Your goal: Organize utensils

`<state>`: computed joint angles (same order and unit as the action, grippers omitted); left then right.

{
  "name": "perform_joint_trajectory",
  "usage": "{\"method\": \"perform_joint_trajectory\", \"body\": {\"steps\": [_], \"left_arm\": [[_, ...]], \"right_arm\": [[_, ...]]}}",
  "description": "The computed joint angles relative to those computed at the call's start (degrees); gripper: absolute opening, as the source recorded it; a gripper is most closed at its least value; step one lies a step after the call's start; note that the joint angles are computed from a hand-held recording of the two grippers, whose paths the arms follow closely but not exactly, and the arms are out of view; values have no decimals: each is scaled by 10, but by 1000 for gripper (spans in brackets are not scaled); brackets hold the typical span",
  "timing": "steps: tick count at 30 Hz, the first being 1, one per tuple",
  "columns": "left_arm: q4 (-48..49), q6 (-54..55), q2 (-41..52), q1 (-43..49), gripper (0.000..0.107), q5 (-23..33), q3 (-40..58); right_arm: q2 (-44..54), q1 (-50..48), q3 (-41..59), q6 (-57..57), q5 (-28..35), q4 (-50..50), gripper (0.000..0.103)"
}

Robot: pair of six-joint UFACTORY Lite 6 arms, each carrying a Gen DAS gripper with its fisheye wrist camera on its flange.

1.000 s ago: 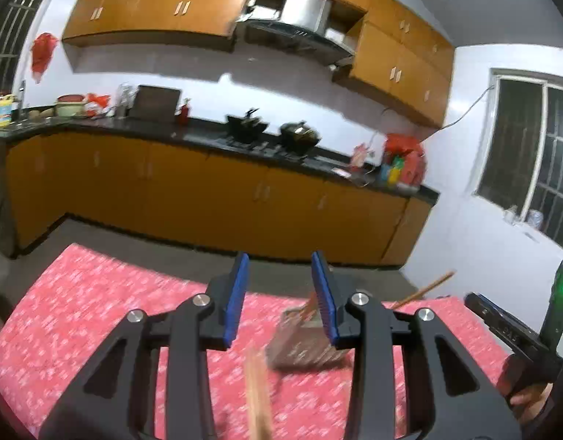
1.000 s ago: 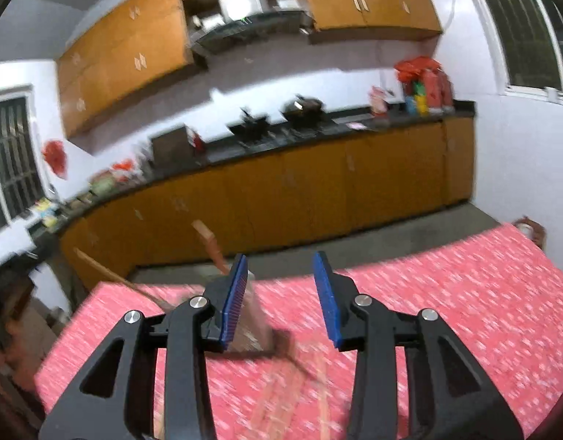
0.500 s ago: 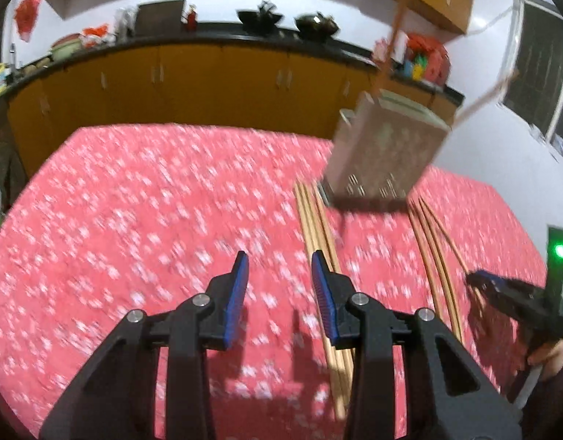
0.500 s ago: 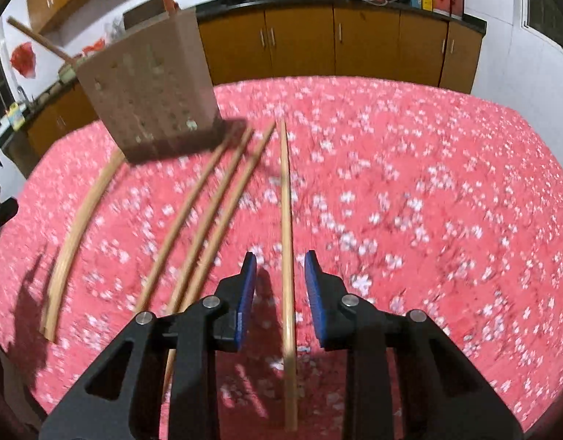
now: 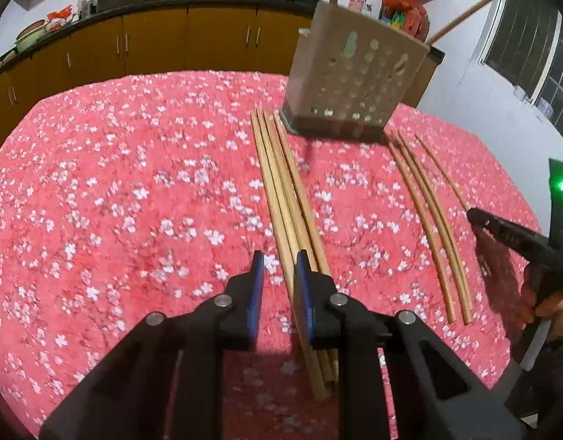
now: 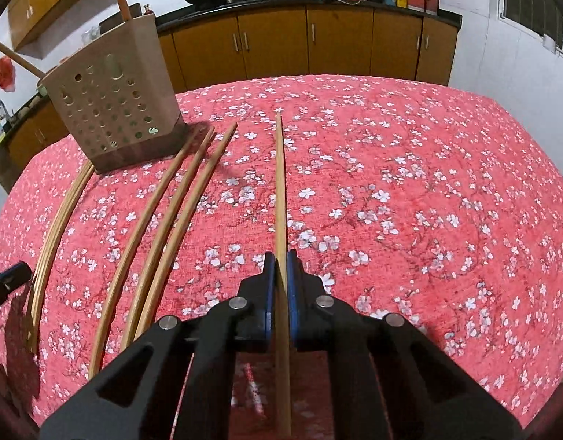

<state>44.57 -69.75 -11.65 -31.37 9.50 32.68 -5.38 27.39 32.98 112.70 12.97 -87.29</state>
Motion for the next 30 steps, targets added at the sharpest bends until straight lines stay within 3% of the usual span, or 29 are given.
{"method": "perform_joint_trajectory", "body": {"steps": [5,19,21,30], "left_arm": [[91,-94,13,-16,19,19,7],[216,-237,63,-40,15,59,32],[236,-259,72,-46,9,76,38],[227,-228,77,63,8,55,43]], "right_arm": [[1,1,4,-23,2,20,8],[4,37,9,-31,11,27,8],[6,40,9,-26,14,20,8],[44,1,38,13,8,-34,7]]}}
